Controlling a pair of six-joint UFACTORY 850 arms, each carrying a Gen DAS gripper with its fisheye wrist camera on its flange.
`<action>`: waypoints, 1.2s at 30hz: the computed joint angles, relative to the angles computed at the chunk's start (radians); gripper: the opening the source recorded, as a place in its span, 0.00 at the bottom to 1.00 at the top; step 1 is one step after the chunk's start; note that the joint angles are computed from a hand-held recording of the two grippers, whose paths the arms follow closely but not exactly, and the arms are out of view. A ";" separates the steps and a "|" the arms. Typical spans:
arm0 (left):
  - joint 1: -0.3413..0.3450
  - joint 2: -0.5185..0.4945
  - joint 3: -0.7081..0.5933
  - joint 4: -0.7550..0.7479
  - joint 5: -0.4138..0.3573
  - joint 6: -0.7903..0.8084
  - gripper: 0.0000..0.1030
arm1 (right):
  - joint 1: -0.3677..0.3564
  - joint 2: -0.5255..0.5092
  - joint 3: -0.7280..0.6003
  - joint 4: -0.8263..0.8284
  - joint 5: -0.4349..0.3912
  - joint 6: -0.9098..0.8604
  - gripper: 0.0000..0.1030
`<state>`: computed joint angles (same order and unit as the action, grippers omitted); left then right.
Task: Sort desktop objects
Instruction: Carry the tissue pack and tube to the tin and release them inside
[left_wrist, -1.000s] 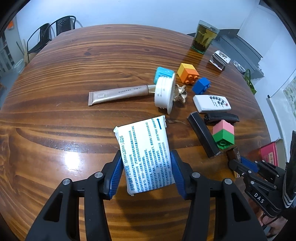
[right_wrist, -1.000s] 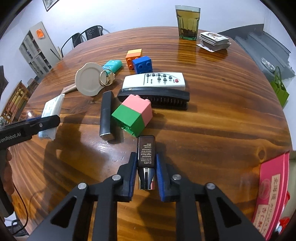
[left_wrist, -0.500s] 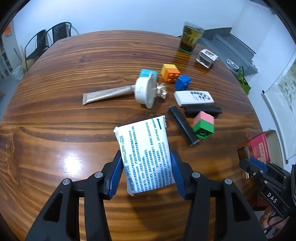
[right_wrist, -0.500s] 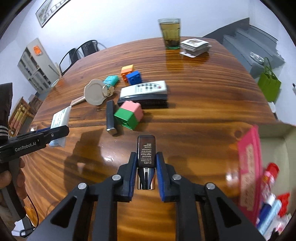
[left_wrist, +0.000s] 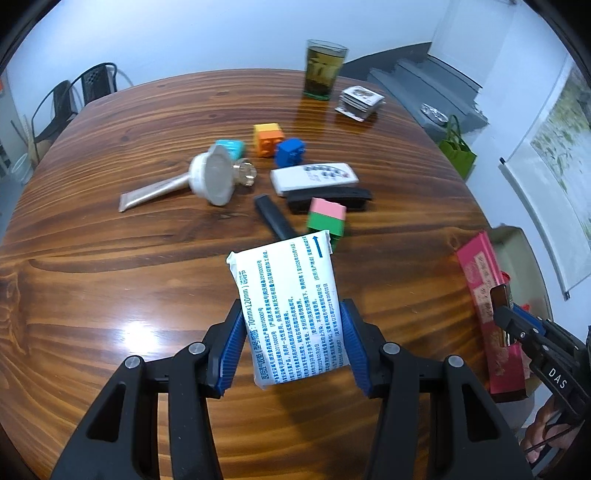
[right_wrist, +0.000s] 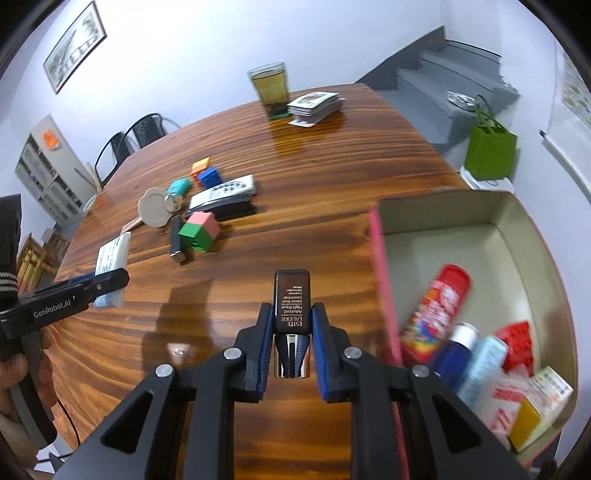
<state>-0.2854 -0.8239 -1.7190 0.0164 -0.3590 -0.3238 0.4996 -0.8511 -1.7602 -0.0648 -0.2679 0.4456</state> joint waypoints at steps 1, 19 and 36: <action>-0.007 -0.001 -0.002 0.001 0.001 -0.002 0.52 | -0.007 0.018 0.029 -0.011 0.012 0.017 0.22; -0.117 -0.038 -0.081 -0.005 -0.023 0.011 0.52 | -0.092 0.188 0.322 -0.015 0.081 0.064 0.22; -0.185 -0.074 -0.147 -0.066 -0.046 0.100 0.52 | -0.114 0.265 0.426 -0.098 0.153 0.135 0.34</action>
<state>-0.4701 -0.8978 -1.8657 -0.0500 -0.4052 -0.2239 0.3858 -0.5861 -1.3342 -0.1624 -0.1150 0.5806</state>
